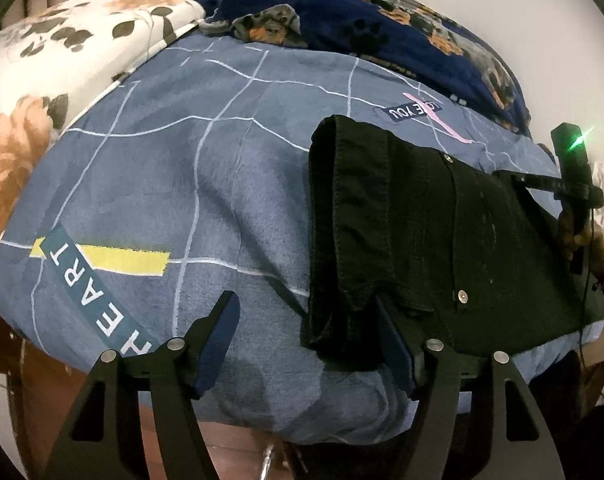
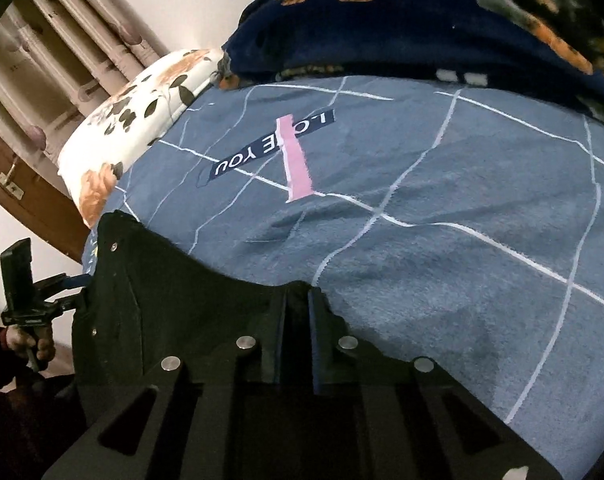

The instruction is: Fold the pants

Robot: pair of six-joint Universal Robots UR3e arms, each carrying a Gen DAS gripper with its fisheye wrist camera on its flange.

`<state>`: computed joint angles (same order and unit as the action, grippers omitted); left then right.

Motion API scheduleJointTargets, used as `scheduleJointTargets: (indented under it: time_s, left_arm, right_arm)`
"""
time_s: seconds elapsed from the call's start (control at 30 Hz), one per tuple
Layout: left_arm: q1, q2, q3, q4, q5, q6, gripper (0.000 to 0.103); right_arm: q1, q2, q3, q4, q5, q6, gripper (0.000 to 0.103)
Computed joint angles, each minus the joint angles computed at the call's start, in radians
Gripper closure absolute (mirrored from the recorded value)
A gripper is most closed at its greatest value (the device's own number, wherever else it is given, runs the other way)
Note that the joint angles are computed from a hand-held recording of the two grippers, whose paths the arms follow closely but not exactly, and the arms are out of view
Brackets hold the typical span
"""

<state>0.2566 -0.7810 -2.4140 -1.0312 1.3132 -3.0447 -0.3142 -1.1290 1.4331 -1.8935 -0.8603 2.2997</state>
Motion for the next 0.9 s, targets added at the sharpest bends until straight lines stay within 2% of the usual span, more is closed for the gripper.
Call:
scheduleJointTargets:
  time_s: [0.23,0.33,0.43,0.47,0.57,0.63,0.7,0.77,0.83,0.9]
  left_arm:
    - [-0.039,-0.005,0.042,0.005,0.049,-0.017,0.032]
    - [-0.103,-0.006,0.075,0.048,0.124,-0.05,0.032]
    - [-0.141,-0.034,0.11,0.067,0.208,-0.077,0.032]
    - [-0.119,-0.016,0.116,0.059,0.191,-0.079,0.032]
    - [-0.022,0.028,0.137,0.031,0.012,-0.038,0.032]
    - [-0.078,-0.065,0.162,0.135,-0.062,-0.035,0.032]
    - [-0.169,-0.223,0.179,0.298,-0.093,-0.015,0.032]
    - [-0.235,-0.376,0.202,0.417,-0.049,0.001,0.034]
    - [-0.231,-0.508,0.201,0.51,-0.053,0.019,0.039]
    - [-0.165,-0.592,0.181,0.562,-0.106,0.01,0.043]
  right_arm:
    - [0.008,-0.017,0.045,-0.075,-0.003,0.02,0.097]
    - [0.003,-0.021,0.06,-0.088,0.005,0.024,0.097]
    - [0.014,-0.049,0.114,-0.17,-0.013,0.044,0.097]
    - [0.015,-0.051,0.119,-0.179,-0.014,0.047,0.097]
    - [0.013,-0.048,0.119,-0.179,-0.01,0.05,0.097]
    - [0.012,-0.046,0.119,-0.18,-0.006,0.052,0.097]
    - [0.012,-0.046,0.122,-0.185,-0.004,0.054,0.097]
    - [0.012,-0.049,0.129,-0.197,-0.005,0.057,0.096]
    - [0.013,-0.048,0.129,-0.202,-0.007,0.058,0.096]
    - [0.011,-0.047,0.131,-0.206,-0.005,0.058,0.096]
